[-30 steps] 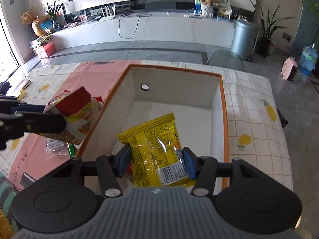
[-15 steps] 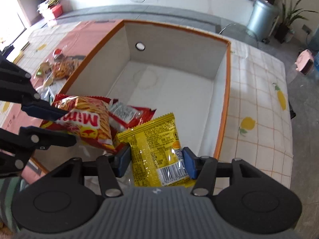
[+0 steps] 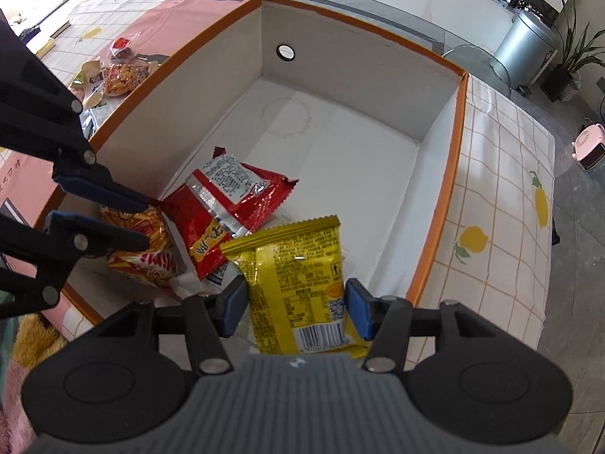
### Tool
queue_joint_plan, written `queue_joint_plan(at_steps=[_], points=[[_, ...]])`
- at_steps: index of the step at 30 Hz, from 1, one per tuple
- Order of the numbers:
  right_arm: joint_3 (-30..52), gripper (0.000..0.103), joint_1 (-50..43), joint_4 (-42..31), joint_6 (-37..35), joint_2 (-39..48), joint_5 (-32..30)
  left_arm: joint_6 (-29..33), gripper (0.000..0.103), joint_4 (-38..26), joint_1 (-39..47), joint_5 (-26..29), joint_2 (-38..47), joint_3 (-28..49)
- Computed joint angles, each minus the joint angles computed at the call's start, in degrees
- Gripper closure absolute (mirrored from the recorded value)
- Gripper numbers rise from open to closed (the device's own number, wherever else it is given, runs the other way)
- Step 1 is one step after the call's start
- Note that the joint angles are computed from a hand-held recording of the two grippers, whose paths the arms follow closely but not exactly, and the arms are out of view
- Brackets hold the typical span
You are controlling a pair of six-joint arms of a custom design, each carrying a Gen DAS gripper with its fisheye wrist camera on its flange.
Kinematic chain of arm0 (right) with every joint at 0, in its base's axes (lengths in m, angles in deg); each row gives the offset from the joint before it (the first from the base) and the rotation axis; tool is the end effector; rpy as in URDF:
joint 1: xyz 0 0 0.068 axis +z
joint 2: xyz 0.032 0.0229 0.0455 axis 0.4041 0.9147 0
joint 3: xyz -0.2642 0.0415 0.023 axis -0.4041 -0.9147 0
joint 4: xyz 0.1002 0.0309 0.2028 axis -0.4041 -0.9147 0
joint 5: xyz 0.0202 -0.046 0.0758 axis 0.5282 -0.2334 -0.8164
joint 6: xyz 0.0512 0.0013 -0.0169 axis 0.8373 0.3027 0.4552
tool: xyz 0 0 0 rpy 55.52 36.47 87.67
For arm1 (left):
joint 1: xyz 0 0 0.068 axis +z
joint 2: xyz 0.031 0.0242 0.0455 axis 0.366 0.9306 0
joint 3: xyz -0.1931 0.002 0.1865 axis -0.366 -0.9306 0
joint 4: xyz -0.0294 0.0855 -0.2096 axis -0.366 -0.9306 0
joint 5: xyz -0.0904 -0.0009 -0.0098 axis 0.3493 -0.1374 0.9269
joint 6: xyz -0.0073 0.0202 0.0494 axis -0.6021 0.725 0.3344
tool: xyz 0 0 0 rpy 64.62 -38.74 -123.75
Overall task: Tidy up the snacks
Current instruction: 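Open both tools to release the packets into the box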
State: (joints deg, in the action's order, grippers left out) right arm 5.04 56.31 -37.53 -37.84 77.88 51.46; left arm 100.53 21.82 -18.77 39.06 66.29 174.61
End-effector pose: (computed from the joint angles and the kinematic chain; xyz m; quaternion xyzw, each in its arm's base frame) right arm 0.2013 0.1182 0.2502 0.0266 0.9844 -0.0271 0.1715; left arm 0.2772 -0.2444 0.2605 0.6565 0.7307 -0.1016 0.1576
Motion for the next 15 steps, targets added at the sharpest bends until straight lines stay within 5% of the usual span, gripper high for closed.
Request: queue_joint_plan(at_steps=[7,15], points=[[3.00,0.042,2.34,-4.51,2.64,0.57,2.68,-0.80,0.070,1.55,0.58,0.82,-3.70,-2.78],[6.89,0.042,6.29,-9.30,7.17,0.87,4.60,-1.12,0.065,2.18,2.97,1.93,-8.69,-5.95]])
